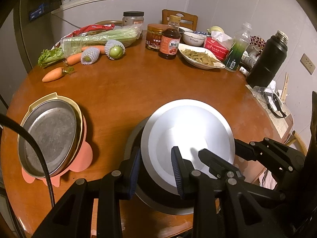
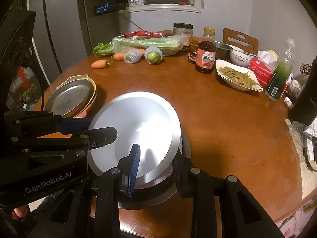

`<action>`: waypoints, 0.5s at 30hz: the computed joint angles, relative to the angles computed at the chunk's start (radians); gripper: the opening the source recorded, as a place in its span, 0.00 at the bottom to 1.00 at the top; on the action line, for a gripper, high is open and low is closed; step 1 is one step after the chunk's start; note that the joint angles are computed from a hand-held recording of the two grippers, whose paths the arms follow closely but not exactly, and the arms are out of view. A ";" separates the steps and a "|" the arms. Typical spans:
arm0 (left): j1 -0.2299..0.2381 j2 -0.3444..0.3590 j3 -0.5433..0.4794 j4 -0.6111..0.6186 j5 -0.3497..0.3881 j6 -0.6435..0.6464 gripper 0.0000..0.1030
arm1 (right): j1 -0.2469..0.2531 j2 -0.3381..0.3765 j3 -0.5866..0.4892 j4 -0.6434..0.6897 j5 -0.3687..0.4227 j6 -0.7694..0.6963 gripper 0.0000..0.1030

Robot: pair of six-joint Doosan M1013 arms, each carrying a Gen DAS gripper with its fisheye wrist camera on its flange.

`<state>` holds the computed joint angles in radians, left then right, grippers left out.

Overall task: Organize plates and bowls
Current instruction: 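Lower the plate onto the first plate in the bowl and open the left gripper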

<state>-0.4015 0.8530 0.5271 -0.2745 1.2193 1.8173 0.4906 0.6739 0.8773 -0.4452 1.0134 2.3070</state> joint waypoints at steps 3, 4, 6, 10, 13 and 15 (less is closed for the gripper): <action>0.001 0.001 -0.002 -0.003 0.002 0.000 0.30 | -0.002 0.000 -0.001 0.010 -0.002 -0.003 0.33; 0.002 0.001 -0.002 -0.002 0.001 -0.001 0.30 | -0.003 0.001 -0.003 0.011 -0.001 -0.005 0.33; 0.002 0.001 -0.002 -0.003 0.001 -0.001 0.30 | -0.003 0.000 -0.001 0.009 -0.002 -0.004 0.34; 0.003 0.006 -0.010 0.001 0.008 -0.006 0.30 | 0.001 0.004 -0.007 -0.014 0.010 -0.004 0.35; 0.005 0.009 -0.015 -0.001 0.014 -0.008 0.30 | 0.000 0.005 -0.007 -0.015 0.010 -0.004 0.36; 0.006 0.010 -0.016 -0.003 0.014 -0.009 0.30 | 0.001 0.007 -0.012 -0.018 0.018 -0.005 0.37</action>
<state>-0.3959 0.8634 0.5109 -0.2776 1.2334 1.8079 0.4920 0.6810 0.8652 -0.4631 1.0318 2.3016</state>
